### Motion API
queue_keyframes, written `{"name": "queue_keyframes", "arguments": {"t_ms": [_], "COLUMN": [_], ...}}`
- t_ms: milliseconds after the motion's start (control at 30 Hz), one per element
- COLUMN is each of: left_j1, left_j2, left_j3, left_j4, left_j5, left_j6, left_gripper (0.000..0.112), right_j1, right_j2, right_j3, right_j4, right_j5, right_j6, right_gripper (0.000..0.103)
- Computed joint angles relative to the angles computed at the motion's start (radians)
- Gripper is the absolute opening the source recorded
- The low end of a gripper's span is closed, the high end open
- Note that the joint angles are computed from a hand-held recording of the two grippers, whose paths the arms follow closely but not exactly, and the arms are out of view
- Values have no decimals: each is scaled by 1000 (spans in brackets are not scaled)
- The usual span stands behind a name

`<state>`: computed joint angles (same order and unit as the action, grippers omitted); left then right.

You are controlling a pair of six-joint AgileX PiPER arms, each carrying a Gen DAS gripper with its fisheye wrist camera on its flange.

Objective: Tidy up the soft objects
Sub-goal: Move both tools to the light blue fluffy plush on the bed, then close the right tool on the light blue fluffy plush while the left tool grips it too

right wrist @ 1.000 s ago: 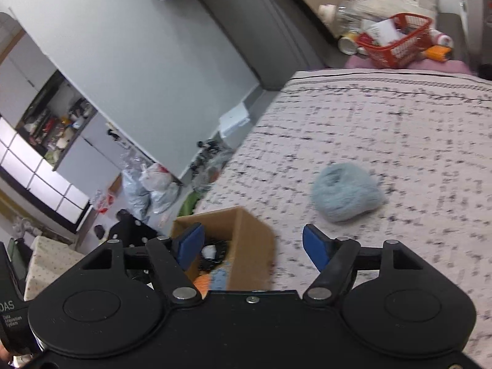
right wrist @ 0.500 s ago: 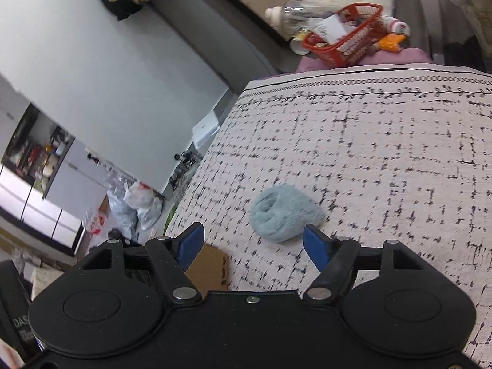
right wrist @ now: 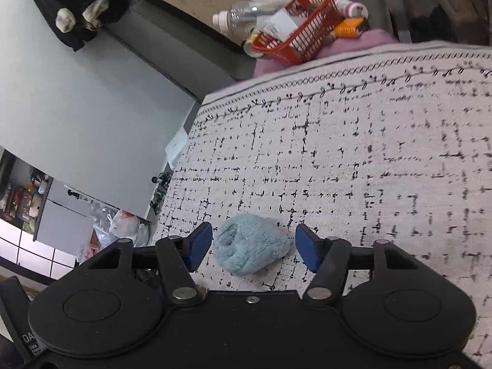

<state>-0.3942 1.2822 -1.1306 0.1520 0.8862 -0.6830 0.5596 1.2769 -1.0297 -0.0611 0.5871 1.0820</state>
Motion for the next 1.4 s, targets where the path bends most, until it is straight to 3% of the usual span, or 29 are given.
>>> {"name": "queue_keyframes", "arguments": {"t_ms": [200,367,567,633,667,767,933,1033,1100,1167,1233,1400], "left_j1": [19,52,78,67,66,63,62,74,70,70,66,82], "left_j2": [98,166,239,242,240,243,214,191,170,151,131,70], "left_j3": [-9,-4,5,16,22,6,14,29,40,47,51,66], "left_j4": [-47,-123,-200,-186,-195,-198,-236,-288,-291,-309,-304,-310], "left_j5": [-62,-104,-144,-170,-184,-172,-177,-169,-165,-160,-153,-128], "left_j6": [14,47,87,84,99,104,156,183,182,193,190,195], "left_gripper": [52,51,40,36,27,22,18,18,18,17,17,17], "right_j1": [-50,-67,-85,-97,-108,-128,-123,-111,-110,-102,-105,-92], "right_j2": [72,125,200,219,226,234,236,230,221,214,200,156], "right_j3": [8,10,2,5,10,25,35,29,34,28,34,34], "right_j4": [191,258,360,409,461,592,659,594,569,506,512,511], "right_j5": [-71,-104,-129,-129,-131,-146,-158,-152,-146,-128,-121,-127], "right_j6": [-166,-235,-337,-379,-421,-531,-587,-530,-502,-453,-473,-485], "right_gripper": [54,54,54,54,54,54,54,54,47,29,20,13]}}
